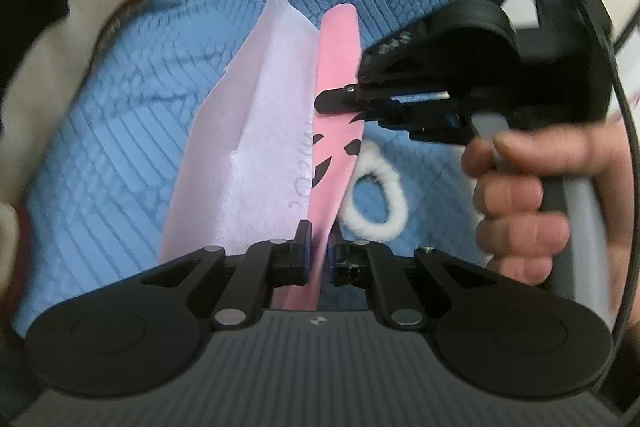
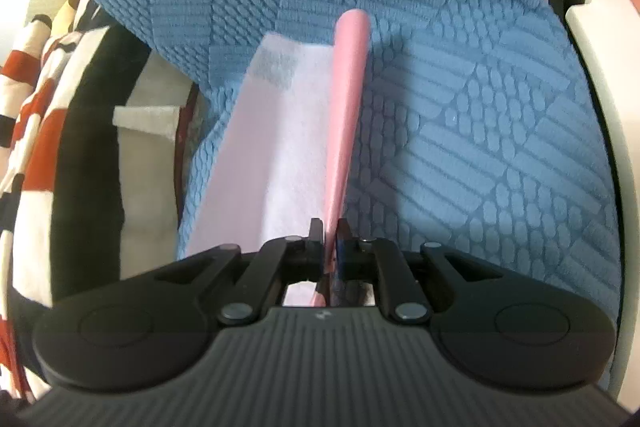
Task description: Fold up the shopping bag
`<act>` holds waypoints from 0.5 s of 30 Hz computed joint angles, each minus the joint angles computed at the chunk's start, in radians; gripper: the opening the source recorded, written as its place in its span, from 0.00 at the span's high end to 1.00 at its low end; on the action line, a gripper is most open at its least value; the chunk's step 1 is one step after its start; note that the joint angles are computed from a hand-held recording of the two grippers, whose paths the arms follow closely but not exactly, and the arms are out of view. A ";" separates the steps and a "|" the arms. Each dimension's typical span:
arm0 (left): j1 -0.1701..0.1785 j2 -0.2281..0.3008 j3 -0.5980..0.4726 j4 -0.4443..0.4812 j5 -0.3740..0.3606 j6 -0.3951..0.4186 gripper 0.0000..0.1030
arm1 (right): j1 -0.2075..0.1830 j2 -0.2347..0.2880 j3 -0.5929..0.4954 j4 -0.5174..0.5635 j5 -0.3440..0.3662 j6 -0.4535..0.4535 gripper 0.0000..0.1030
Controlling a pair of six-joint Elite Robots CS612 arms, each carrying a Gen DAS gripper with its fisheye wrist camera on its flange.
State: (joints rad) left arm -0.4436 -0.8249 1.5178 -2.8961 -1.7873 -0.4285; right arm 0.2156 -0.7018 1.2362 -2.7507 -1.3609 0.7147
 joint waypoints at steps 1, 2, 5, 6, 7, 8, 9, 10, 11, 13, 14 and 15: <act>0.006 0.007 -0.007 -0.005 -0.029 -0.026 0.91 | 0.001 -0.003 0.002 -0.002 -0.009 -0.007 0.88; 0.012 0.012 -0.011 -0.011 -0.054 -0.051 0.91 | 0.002 -0.007 0.004 -0.007 -0.017 -0.013 0.86; 0.027 0.031 -0.024 -0.031 -0.121 -0.122 0.92 | -0.001 -0.020 0.027 -0.054 -0.022 0.003 0.84; 0.031 0.036 -0.030 -0.026 -0.136 -0.144 0.93 | -0.003 -0.023 0.035 -0.071 -0.014 0.014 0.84; 0.035 0.041 -0.036 -0.018 -0.147 -0.159 0.94 | -0.004 -0.026 0.041 -0.087 -0.009 0.020 0.84; 0.037 0.044 -0.040 -0.010 -0.153 -0.166 0.94 | -0.003 -0.030 0.048 -0.101 -0.011 0.021 0.84; 0.039 0.046 -0.043 -0.007 -0.158 -0.172 0.95 | -0.001 -0.034 0.051 -0.105 -0.019 0.014 0.84; 0.041 0.048 -0.046 -0.002 -0.166 -0.182 0.95 | 0.002 -0.037 0.053 -0.103 -0.030 0.004 0.84; 0.043 0.051 -0.050 0.002 -0.173 -0.192 0.95 | 0.006 -0.041 0.056 -0.100 -0.039 -0.005 0.84; 0.050 0.059 -0.060 0.009 -0.193 -0.211 0.95 | 0.011 -0.047 0.065 -0.102 -0.041 -0.016 0.84; 0.051 0.060 -0.060 0.011 -0.199 -0.221 0.95 | 0.013 -0.048 0.067 -0.103 -0.036 -0.016 0.84; 0.055 0.065 -0.067 0.015 -0.214 -0.230 0.95 | 0.015 -0.048 0.069 -0.105 -0.030 -0.016 0.84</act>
State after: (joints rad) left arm -0.3886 -0.7597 1.4512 -2.8809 -2.0009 -0.6583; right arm 0.2304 -0.7503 1.3054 -2.8554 -1.3904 0.6987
